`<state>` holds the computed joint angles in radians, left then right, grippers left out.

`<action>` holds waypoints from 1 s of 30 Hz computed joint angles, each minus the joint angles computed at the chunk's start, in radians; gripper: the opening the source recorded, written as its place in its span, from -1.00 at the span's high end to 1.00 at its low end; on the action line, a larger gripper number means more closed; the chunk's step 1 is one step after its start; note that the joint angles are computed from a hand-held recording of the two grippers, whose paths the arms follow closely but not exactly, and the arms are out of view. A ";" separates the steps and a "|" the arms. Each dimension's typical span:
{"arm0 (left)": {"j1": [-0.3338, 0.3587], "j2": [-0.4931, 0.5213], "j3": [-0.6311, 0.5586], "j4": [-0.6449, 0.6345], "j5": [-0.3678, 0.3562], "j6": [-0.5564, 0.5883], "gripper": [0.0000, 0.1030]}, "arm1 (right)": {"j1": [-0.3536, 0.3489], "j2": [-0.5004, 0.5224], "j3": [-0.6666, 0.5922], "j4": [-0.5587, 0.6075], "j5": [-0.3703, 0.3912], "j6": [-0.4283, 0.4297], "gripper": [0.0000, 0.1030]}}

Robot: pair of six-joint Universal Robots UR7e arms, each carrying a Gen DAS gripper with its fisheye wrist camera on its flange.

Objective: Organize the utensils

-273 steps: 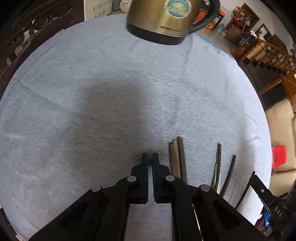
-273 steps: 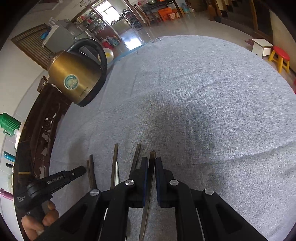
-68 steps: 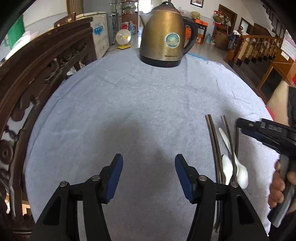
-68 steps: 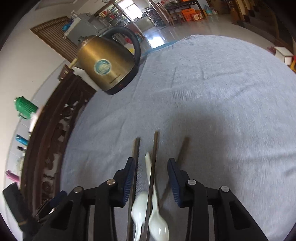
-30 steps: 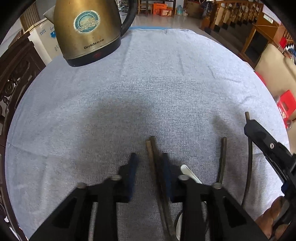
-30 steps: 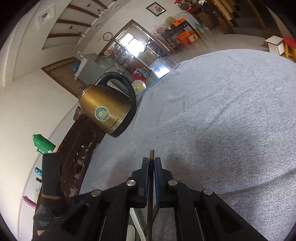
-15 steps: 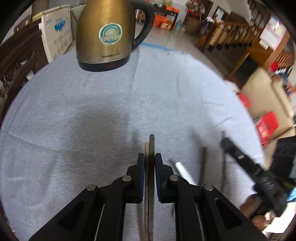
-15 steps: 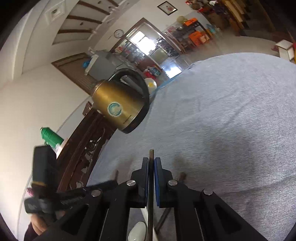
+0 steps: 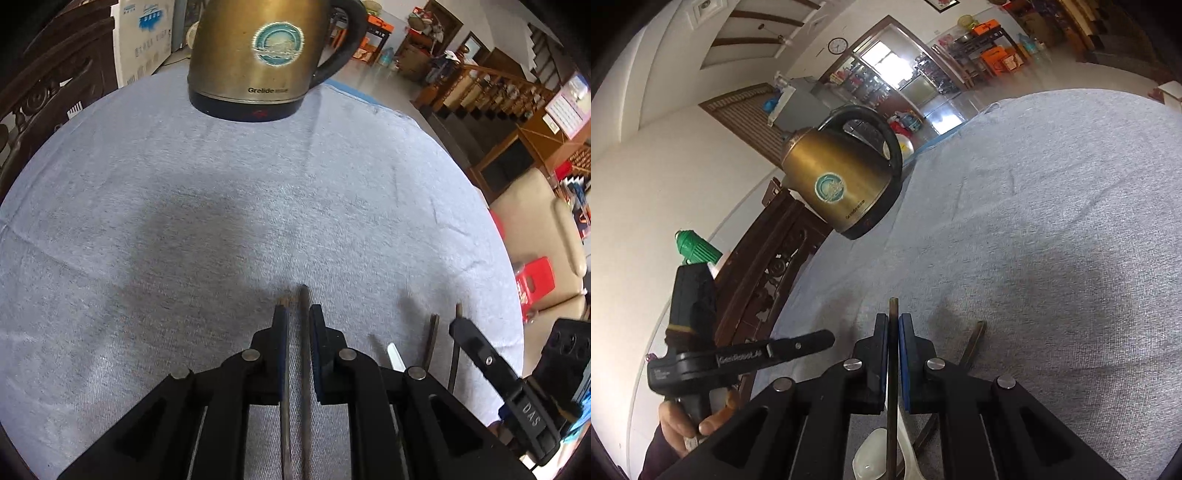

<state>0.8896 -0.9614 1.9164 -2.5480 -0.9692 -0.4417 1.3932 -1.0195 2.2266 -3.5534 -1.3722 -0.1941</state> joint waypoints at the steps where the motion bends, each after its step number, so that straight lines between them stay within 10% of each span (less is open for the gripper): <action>1: 0.000 0.002 -0.002 -0.002 0.004 -0.003 0.79 | 0.000 0.000 0.000 0.000 -0.001 0.001 0.88; 30: -0.008 0.137 -0.065 0.007 0.156 -0.038 0.91 | -0.012 -0.006 0.005 0.001 0.008 0.009 0.88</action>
<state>0.8813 -0.8247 1.8512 -2.5406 -0.8128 -0.4792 1.3809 -1.0260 2.2320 -3.5529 -1.3639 -0.1855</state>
